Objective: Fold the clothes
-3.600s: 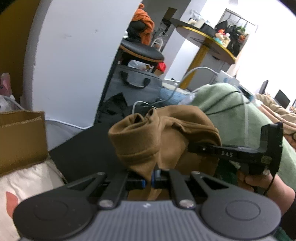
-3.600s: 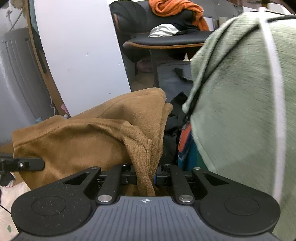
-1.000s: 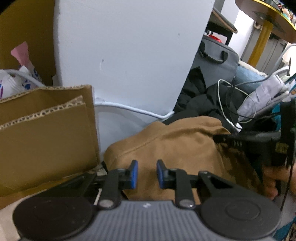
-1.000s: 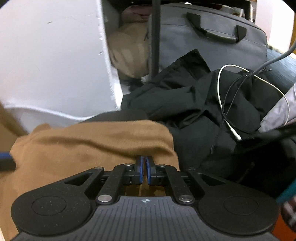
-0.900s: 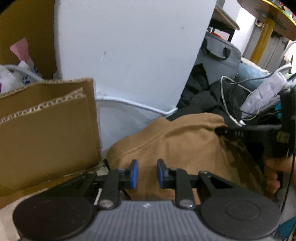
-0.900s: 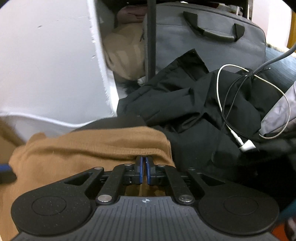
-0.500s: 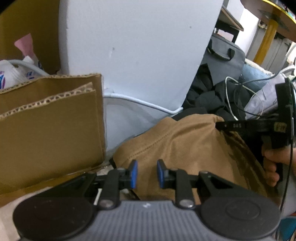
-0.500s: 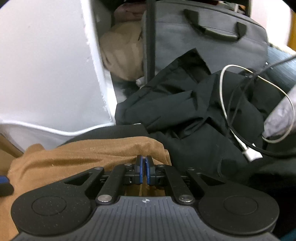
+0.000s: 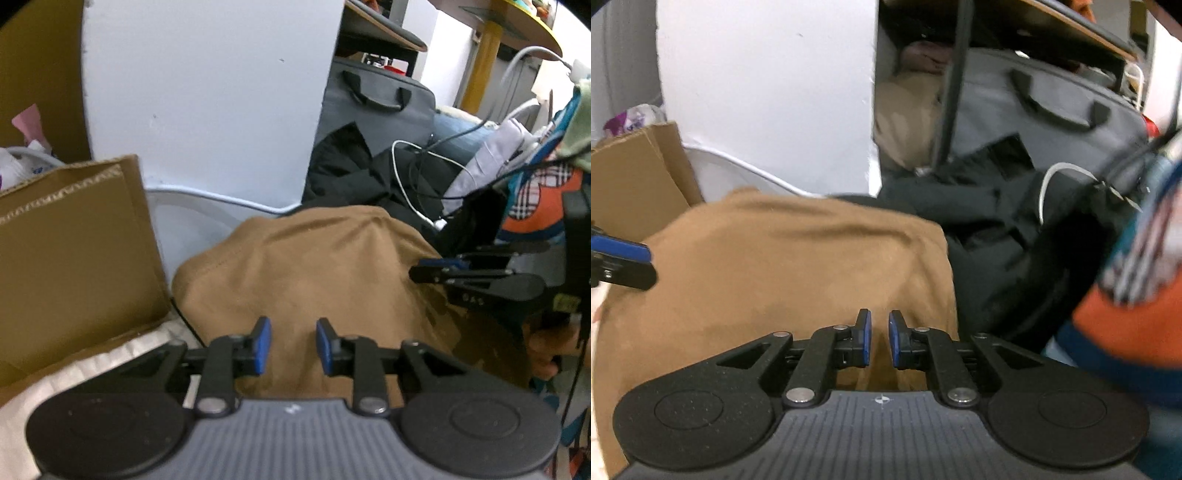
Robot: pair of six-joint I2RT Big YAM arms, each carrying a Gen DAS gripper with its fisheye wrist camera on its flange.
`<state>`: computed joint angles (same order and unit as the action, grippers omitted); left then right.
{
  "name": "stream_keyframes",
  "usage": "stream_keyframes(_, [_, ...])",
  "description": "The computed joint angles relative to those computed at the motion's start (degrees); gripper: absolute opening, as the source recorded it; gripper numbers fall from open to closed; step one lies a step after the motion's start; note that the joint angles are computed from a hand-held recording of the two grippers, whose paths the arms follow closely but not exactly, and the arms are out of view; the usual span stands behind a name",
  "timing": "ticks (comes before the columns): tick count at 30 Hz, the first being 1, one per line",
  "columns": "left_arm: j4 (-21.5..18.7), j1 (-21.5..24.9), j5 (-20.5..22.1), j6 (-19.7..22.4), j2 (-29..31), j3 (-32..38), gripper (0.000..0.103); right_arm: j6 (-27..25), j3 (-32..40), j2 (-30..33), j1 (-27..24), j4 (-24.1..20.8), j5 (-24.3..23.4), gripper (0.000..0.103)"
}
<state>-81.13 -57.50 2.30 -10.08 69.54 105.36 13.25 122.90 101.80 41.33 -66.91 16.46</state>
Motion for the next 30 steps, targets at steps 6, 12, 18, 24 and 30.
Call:
stream_keyframes(6, [0.77,-0.89,-1.35,0.09,-0.42,-1.39,0.03,-1.38,-2.52,-0.4,-0.35,0.98,2.09,0.013])
stream_keyframes(12, [0.72,-1.47,-2.83,1.98,-1.06,-2.26,0.03,-1.6,-3.83,-1.33,-0.34,-0.34,4.64,0.012])
stream_keyframes(18, [-0.43,-3.47,-3.24,-3.31,-2.43,-0.37,0.032,-3.49,-7.15,-4.74,1.23,-0.6,6.82,0.012])
stream_keyframes(24, [-0.25,-8.28,-4.94,-5.51,-5.3,-2.68,0.031,-3.08,-14.26,-11.26,3.65,4.4,6.34,0.014])
stream_keyframes(30, [-1.01,-10.86,-6.06,-8.94,-7.32,-5.86,0.031,-1.57,-21.01,-14.79,5.48,5.98,8.61,0.014])
